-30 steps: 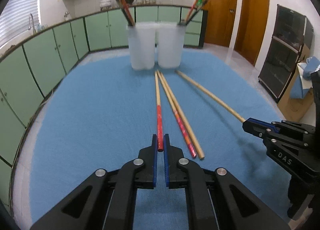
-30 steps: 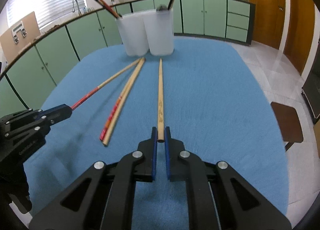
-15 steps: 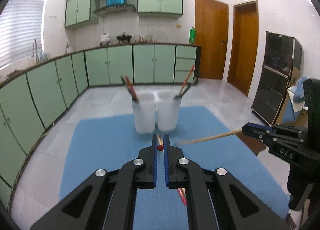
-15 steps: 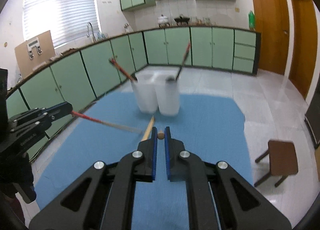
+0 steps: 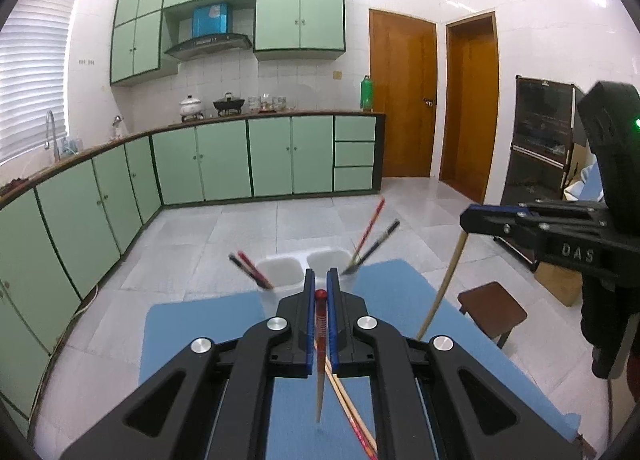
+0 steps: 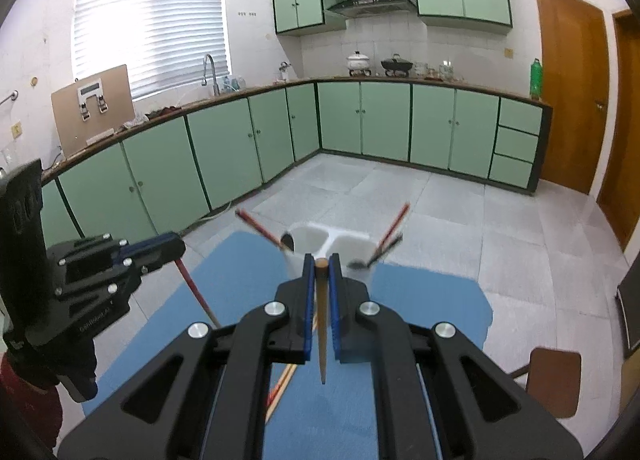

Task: Organize utensils
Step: 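Lift both chopsticks over the holder and release them into it, then bring both open grippers back to the last two chopsticks on the mat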

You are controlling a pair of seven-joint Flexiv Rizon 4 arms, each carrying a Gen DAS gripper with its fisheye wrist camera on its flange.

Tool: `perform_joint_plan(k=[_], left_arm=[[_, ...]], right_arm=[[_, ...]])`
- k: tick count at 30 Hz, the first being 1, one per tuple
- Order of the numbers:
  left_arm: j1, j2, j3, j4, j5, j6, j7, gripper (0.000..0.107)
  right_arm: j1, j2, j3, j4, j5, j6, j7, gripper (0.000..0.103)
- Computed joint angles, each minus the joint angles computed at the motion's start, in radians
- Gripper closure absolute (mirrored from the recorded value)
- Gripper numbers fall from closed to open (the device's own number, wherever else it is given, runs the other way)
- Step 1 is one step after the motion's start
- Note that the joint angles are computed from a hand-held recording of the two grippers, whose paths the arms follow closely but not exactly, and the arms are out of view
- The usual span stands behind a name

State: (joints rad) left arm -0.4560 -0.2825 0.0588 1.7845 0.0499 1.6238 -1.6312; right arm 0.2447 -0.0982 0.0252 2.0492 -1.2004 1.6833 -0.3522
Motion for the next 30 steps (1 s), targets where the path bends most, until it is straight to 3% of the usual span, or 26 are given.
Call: perform_joint_plan(k=[6, 10, 13, 15, 18, 20, 25, 30], left_arm=[[0.061, -0.033, -0.068, -0.093, -0.054, 0.028, 0.055, 0.101], [0.002, -0.109, 0.017, -0.248, -0.067, 0.029, 0.049, 0.101], [-0.029, -0.183, 0.08, -0.374, -0.057, 0.018, 0.012, 0.101], [-0.02, -0.235, 0.073, -0.432, -0.103, 0.036, 0.031, 0.101], [-0.049, -0.311, 0.136, -0.524, -0.12, 0.014, 0.024, 0.101], [-0.049, -0.355, 0.146, -0.567, -0.125, 0.0, 0.026, 0.101], [0.026, -0.4, 0.032, -0.573, -0.157, -0.067, 0.052, 0.101], [0.071, -0.383, -0.022, -0.516, -0.171, -0.084, 0.05, 0.095]], right_arm=[[0.027, -0.048, -0.037, -0.127, 0.058, 0.02, -0.029, 0.097], [0.104, -0.092, -0.197, -0.254, -0.145, 0.062, 0.18, 0.097], [0.083, -0.151, -0.194, -0.347, -0.179, 0.047, 0.222, 0.097], [0.066, -0.189, -0.178, -0.389, -0.162, 0.036, 0.213, 0.097], [0.061, -0.244, -0.163, -0.425, -0.085, 0.007, 0.144, 0.097], [0.039, -0.286, -0.102, -0.439, 0.04, -0.037, 0.022, 0.097], [-0.016, -0.356, 0.053, -0.46, 0.284, -0.14, -0.217, 0.096], [0.08, -0.333, -0.065, -0.411, 0.28, -0.131, -0.192, 0.089]])
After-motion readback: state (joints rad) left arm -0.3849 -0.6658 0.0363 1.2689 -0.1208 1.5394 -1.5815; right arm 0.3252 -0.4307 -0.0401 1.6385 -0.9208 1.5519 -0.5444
